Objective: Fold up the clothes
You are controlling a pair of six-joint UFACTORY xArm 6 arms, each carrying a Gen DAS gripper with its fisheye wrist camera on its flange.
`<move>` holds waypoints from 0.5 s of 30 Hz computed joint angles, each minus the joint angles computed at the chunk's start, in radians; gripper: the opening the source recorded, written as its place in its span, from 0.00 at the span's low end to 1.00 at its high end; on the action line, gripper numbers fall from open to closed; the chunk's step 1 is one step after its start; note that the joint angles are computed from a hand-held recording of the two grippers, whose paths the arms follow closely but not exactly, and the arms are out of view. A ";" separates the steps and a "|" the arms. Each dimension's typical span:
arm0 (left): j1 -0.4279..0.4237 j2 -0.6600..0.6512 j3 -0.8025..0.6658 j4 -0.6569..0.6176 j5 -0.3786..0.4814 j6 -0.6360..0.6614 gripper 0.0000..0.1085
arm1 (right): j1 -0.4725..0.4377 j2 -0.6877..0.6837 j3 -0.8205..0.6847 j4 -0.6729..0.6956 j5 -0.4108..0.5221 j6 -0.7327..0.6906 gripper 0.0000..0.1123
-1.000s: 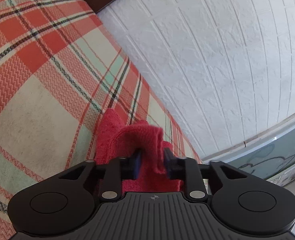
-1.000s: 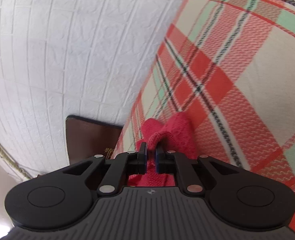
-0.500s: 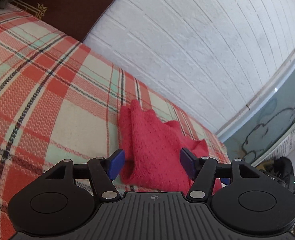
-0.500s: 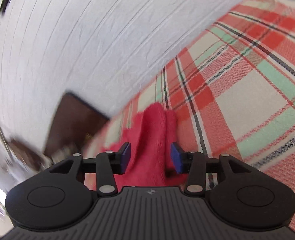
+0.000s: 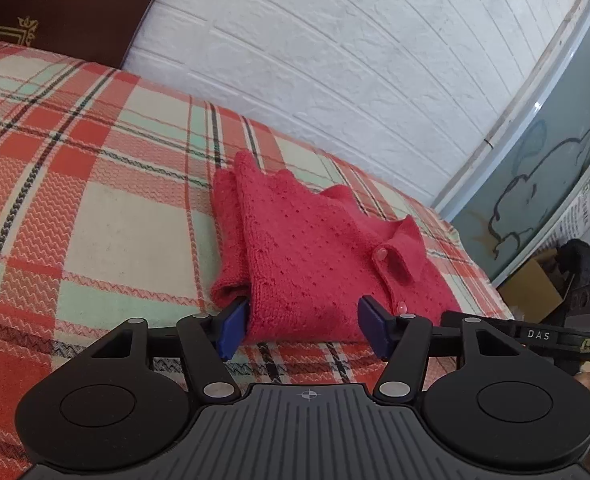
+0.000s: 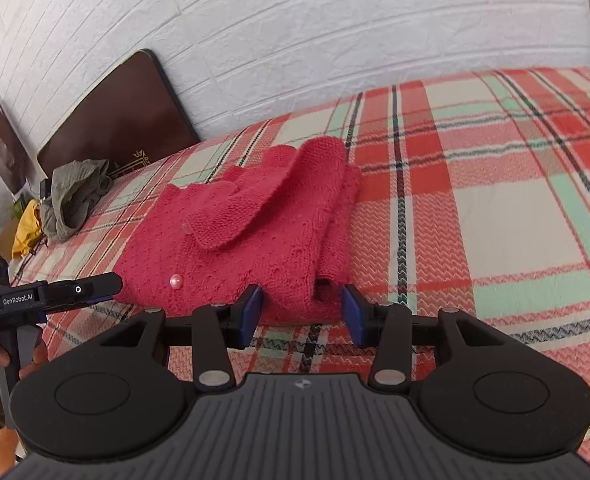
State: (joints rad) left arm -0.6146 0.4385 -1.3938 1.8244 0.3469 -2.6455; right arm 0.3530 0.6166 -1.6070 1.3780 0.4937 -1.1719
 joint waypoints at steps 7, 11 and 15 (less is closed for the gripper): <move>-0.016 -0.057 0.043 -0.131 0.056 0.195 0.06 | -0.057 -0.038 0.029 0.091 0.129 0.077 0.06; -0.003 -0.038 0.055 -0.237 0.034 0.283 0.05 | -0.048 -0.008 0.020 0.019 0.104 0.159 0.06; -0.029 -0.094 0.111 -0.113 0.109 0.111 0.38 | -0.063 -0.035 0.054 0.132 0.116 0.104 0.30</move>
